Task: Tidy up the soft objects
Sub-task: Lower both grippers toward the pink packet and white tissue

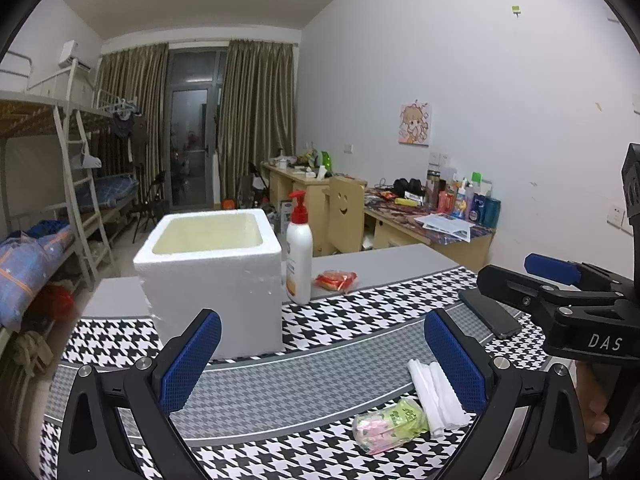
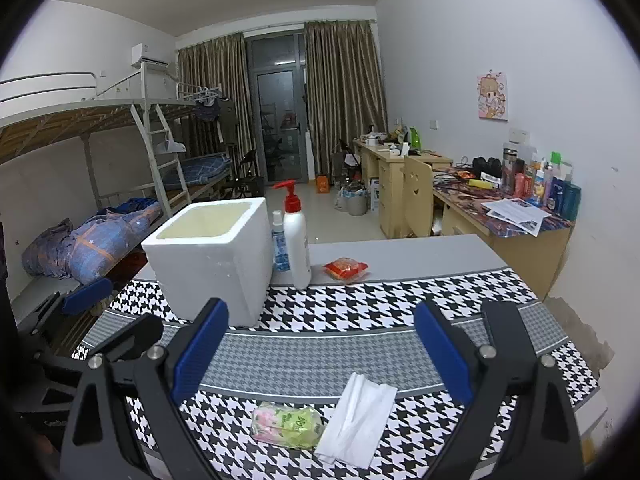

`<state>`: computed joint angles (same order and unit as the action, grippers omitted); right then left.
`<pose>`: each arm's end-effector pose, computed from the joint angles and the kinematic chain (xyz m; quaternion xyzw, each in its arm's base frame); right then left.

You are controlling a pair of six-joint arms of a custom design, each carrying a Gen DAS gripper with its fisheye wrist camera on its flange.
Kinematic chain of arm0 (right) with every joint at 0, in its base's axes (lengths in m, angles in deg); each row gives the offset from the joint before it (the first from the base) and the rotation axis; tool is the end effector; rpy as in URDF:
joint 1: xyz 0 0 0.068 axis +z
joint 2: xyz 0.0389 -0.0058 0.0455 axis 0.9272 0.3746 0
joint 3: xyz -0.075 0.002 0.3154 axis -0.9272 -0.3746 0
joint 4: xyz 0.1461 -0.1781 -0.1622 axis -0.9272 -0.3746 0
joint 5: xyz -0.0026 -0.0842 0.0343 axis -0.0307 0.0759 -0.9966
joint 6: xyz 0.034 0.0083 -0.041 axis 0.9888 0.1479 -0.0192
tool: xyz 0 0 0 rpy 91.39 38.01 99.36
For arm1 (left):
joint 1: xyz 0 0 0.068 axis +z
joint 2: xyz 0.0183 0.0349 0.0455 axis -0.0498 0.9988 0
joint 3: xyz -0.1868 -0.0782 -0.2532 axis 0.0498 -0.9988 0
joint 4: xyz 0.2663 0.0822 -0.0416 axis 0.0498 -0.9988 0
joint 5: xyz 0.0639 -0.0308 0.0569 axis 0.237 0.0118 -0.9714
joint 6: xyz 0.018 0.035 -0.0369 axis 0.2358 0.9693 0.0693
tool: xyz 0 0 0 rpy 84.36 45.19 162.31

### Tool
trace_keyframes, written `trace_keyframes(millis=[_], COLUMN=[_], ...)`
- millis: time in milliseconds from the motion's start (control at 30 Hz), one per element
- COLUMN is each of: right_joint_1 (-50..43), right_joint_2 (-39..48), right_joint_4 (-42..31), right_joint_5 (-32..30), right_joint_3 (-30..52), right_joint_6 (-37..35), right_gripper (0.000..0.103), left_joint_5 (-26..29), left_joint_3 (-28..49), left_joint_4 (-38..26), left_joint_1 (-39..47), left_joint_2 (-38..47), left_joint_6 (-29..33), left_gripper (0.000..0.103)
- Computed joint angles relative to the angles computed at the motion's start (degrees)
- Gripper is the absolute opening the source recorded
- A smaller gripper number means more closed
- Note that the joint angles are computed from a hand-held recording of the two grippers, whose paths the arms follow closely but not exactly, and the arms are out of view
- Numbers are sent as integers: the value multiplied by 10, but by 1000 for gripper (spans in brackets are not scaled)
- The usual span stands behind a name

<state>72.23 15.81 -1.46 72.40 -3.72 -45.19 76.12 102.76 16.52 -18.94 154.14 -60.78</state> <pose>0.3277 0.0266 0.1513 -0.0337 0.8456 0.0599 0.5294 0.3062 -0.0903 0.1479 0.1095 0.8173 -0.1156 0.5538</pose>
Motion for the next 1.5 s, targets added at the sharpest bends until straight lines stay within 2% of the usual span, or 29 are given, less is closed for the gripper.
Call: trace_keyframes(millis=[400,800,1500], right_joint_1=[-15,-28,-46], right_joint_2=[19,51,121], right_joint_4=[11,24,31], right_joint_5=[-3,-1,7], right_joint_3=[-4,-7,6], right_joint_6=[3,6,16], right_gripper=[96,96,96], left_joint_5=[14,3,9], left_joint_3=[11,17,58], left_joint_4=[7,27,-12], left_joint_1=[-6,-18,-35], left_joint_2=[32,69,128], left_joint_6=[-4,-7,1], left_gripper=[102,102,102])
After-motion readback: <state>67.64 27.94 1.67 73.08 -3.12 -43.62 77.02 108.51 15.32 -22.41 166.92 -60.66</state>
